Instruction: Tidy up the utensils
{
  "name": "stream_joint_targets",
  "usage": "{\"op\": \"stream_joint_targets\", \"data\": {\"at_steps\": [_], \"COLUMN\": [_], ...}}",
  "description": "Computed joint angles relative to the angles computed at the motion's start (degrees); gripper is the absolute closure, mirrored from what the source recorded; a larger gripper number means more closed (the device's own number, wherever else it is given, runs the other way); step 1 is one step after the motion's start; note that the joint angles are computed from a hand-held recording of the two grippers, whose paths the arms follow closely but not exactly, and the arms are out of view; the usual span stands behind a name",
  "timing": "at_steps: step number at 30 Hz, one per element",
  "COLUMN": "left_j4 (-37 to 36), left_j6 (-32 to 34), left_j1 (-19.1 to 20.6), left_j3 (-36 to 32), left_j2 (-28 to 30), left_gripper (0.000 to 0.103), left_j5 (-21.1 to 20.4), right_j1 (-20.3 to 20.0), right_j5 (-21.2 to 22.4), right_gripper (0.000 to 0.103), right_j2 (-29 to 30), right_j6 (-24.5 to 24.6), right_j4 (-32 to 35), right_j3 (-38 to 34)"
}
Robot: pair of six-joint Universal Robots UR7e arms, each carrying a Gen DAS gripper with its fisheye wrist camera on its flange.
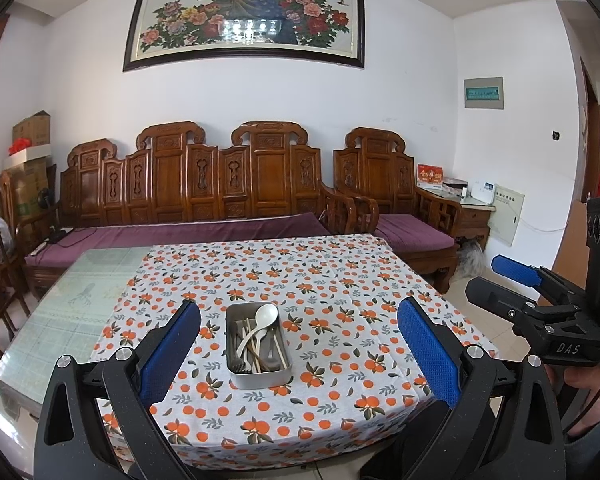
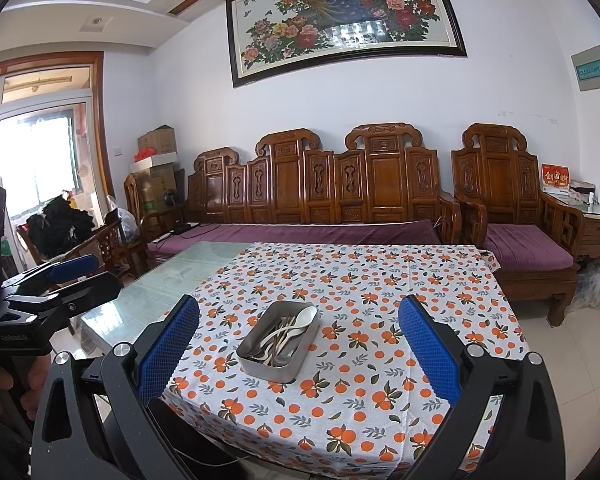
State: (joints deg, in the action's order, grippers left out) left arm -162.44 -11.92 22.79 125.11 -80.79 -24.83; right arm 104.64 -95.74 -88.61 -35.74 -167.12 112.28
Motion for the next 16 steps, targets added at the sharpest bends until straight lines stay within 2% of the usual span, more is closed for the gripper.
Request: {"op": "stream_joint_targets", "data": {"at_steps": [16], "left_j4": [0.1], "left_j6": [-0.6], "left_j1": [-0.2], "left_j3": [0.1], "left_j2": [0.3], "left_gripper": [0.008], "left_j5": [0.0], "right_j1": [0.2], "right_j5": [0.0], "right_gripper": [0.003], "right_j2": [0.0], "right_j6": [0.1], "right_j4": [-1.1], "right_j3": [1.1]}}
